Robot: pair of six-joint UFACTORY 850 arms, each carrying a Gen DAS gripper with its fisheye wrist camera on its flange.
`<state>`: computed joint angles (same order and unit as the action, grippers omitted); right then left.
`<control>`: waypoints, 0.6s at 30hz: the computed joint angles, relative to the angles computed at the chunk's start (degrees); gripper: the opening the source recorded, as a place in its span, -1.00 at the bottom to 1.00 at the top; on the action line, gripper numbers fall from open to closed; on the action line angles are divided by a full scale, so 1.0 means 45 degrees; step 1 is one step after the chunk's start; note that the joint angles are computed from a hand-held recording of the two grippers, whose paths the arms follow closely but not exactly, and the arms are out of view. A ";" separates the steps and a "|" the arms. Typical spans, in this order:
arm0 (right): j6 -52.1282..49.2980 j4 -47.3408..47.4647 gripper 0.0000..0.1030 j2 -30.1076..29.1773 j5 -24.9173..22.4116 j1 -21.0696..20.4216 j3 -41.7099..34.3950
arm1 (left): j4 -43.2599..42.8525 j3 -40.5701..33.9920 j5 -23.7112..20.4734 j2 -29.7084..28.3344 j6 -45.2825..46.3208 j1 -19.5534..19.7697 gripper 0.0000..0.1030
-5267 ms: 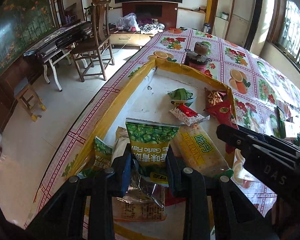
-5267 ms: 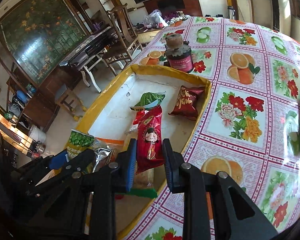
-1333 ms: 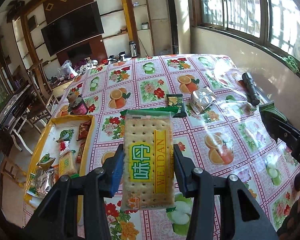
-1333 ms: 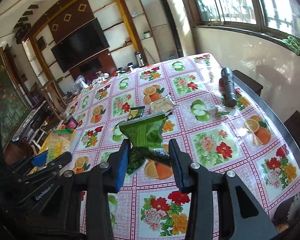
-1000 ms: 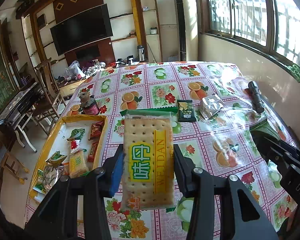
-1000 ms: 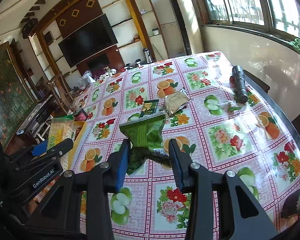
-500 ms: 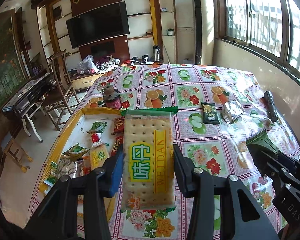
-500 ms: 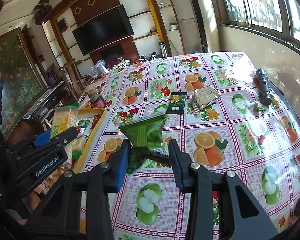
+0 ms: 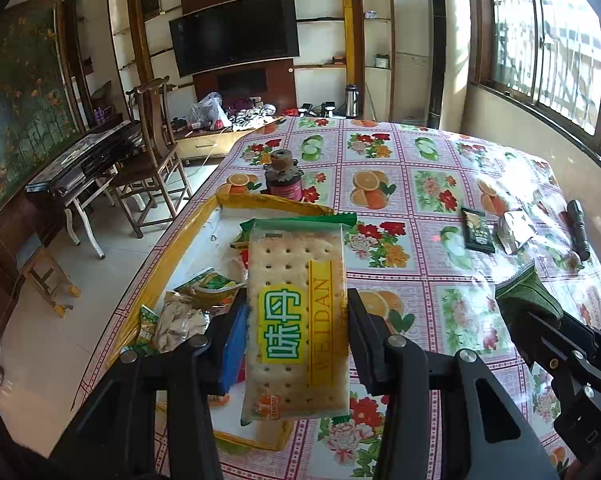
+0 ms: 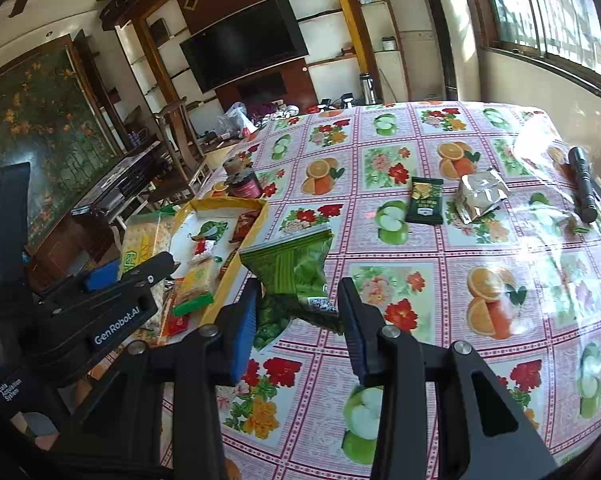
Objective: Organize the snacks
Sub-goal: 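Carry the WEIDAN cracker pack and green packet over the tray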
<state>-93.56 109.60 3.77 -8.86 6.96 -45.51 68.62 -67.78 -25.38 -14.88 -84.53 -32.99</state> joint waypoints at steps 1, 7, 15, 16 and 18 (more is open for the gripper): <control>0.0498 -0.0501 -0.20 -0.0179 -0.0265 0.0056 -0.0139 | -0.0070 0.0029 0.0016 0.0005 0.0012 0.0123 -0.12; 0.1838 -0.2037 -0.20 -0.1268 -0.1124 0.0544 -0.1069 | -0.0693 0.0159 0.0169 0.0035 0.0264 0.1023 -0.12; 0.3168 -0.3266 -0.20 -0.3037 -0.2382 0.0919 -0.2671 | -0.1287 0.0053 -0.0063 -0.0242 0.0485 0.1844 -0.12; 0.3276 -0.3379 -0.20 -0.3261 -0.2398 0.0971 -0.2876 | -0.1361 0.0009 -0.0094 -0.0304 0.0565 0.1894 -0.12; 0.3860 -0.3864 -0.20 -0.3756 -0.2589 0.1021 -0.3357 | -0.1502 -0.0091 -0.0120 -0.0443 0.0706 0.1976 -0.12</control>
<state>-76.19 92.21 -13.14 -20.51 11.55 -60.62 61.86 -68.19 -25.92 -16.87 -81.35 -24.10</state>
